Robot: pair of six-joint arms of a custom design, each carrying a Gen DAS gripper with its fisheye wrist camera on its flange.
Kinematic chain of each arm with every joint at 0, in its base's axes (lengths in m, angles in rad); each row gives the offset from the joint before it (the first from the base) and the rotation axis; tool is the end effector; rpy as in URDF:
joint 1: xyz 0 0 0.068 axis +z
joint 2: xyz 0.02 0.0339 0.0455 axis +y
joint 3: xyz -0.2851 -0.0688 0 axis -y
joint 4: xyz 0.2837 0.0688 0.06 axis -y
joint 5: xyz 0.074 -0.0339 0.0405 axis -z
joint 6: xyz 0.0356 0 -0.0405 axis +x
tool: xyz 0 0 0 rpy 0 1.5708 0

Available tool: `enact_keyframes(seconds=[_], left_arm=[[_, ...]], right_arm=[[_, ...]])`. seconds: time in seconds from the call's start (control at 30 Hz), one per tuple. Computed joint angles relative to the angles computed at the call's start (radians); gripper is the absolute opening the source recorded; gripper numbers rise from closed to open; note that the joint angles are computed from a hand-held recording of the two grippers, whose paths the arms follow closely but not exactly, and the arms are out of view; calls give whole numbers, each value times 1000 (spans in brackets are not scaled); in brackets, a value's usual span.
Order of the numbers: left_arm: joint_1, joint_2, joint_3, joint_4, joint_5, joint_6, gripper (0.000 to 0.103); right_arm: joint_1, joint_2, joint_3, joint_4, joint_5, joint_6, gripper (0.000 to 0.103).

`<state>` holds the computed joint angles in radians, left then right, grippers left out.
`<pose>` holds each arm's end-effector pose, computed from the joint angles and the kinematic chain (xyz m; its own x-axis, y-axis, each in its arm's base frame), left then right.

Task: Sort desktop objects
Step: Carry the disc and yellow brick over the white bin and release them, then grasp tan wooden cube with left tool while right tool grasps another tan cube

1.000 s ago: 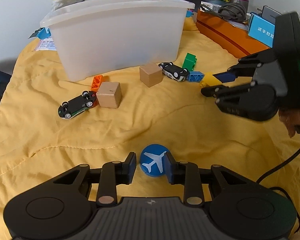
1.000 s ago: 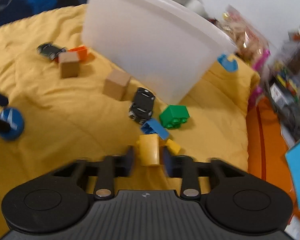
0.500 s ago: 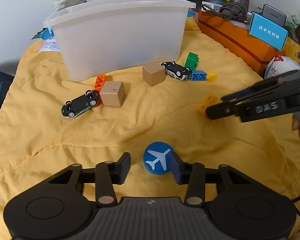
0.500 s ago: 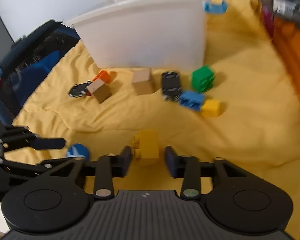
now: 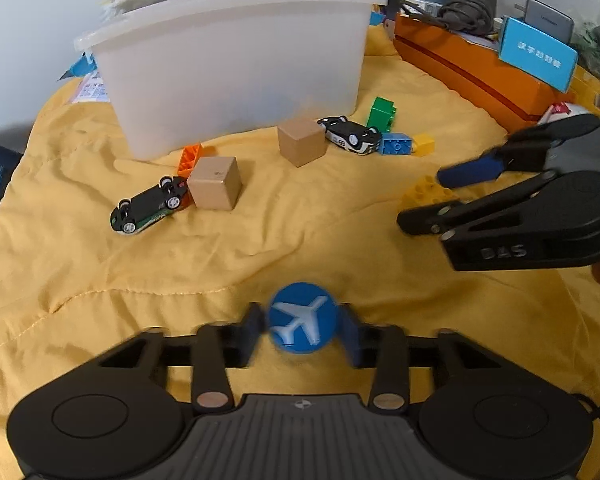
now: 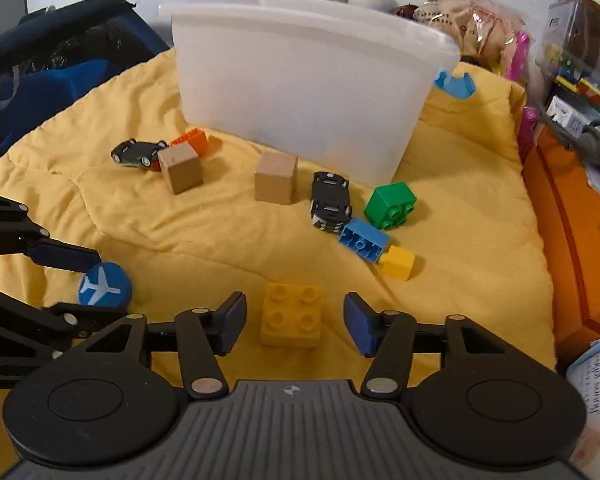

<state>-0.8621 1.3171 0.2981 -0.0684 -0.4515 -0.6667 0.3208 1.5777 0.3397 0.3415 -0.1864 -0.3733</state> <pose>0.1404 -0.1399 0.0854 -0.7937 0.0709 -0.6042 0.0768 0.9969 0.0162 0.2251 0.0818 0.0649 -0.5372 -0.5561 -0.6341 -0.6611 0.7445 -0.0929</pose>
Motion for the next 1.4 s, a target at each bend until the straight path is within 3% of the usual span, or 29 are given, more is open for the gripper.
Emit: enact_keyframes(seconds=[0.03,0.2,0.37,0.57,0.73,0.9,0.93,1.07,1.23,1.4], left_arm=[[-1,-10,-1,-7,6,8,41],[32,-160,-1,-77,-7,62,41],[175,-312,78,-117,-39,268,41],[362,-250,223,-28,-40,522,41],[467,-84,342,58,-44,622,41],[531,61,414,75,17,609,42],[528,49,398,89,22,609,43],[486,-61,293,119,24,602,48],[386,-180,146,85,5,473,49],[337,-1,84,157,46,385,49]], right_arm=[[-6,12,14,-30,-11,3,35],[-33,-97,10,-109,-52,-1,34],[-37,-244,64,-148,-63,13,35],[-18,-228,184,-81,-26,63,35],[4,-99,310,-35,10,135,35],[25,28,418,-54,32,210,37],[25,29,419,-55,34,212,41],[10,-24,351,-14,24,181,42],[-43,-95,235,-14,-47,170,42],[-44,-30,183,-48,-39,139,42]])
